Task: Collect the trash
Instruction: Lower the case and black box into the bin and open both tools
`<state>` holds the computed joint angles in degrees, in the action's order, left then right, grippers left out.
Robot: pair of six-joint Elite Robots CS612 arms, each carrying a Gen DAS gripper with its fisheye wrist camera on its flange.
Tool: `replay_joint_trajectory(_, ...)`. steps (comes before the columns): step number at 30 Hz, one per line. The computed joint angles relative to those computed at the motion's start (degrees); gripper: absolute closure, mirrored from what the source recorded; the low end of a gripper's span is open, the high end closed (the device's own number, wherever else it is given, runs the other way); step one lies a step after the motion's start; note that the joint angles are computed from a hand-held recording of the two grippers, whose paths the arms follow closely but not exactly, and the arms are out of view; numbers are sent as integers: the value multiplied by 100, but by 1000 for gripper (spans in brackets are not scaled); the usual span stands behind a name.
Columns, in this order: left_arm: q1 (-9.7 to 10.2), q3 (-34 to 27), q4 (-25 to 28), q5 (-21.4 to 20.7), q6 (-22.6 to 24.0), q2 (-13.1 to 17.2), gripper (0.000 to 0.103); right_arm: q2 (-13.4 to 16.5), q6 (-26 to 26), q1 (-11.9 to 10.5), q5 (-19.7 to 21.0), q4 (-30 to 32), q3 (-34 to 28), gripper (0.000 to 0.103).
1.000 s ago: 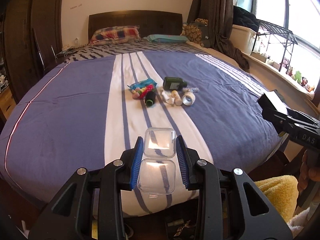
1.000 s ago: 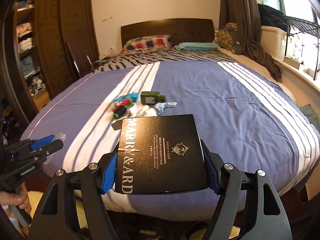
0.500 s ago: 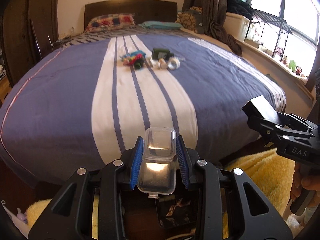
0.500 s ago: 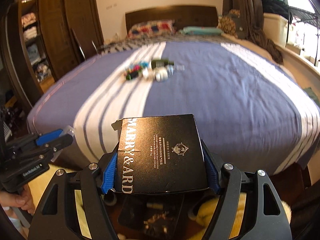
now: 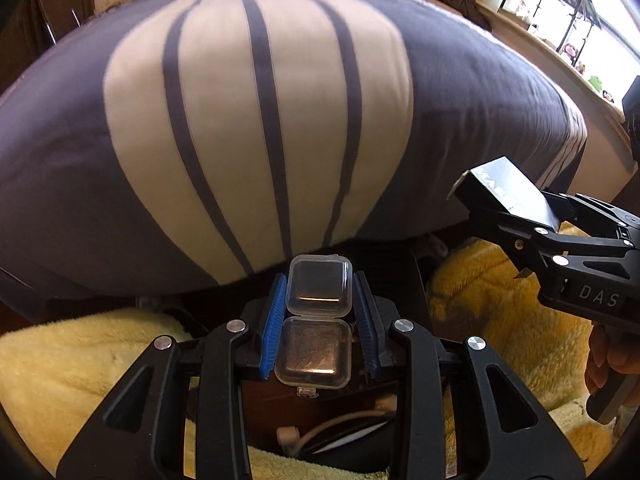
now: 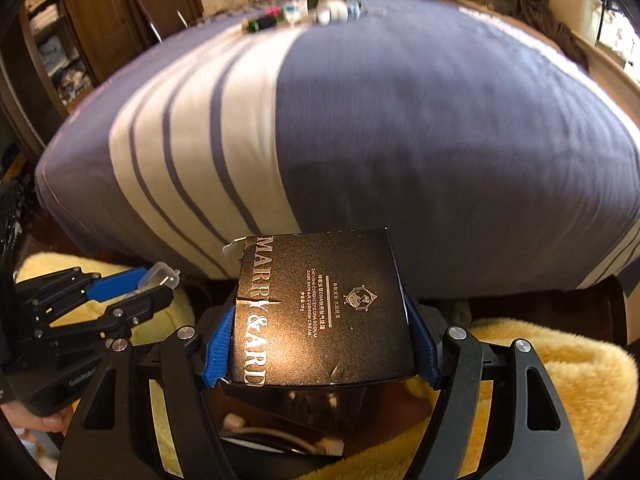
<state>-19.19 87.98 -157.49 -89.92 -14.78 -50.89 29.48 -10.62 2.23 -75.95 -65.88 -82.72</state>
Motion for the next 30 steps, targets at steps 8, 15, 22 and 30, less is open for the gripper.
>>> replay_joint_trajectory(8,76,-280,755,-505,31,317,71,47,-12,24,50,669,249,31)
replay_joint_trajectory(15,123,-416,1229,-1040,88,497,71,8,147,7,7,979,490,31)
replay_joint_trajectory(22,107,-543,1370,-1137,189,571,70,-29,224,-14,93,1068,634,30)
replay_joint_trajectory(30,111,-602,1406,-1020,124,567,46,-52,338,-44,122,913,667,18)
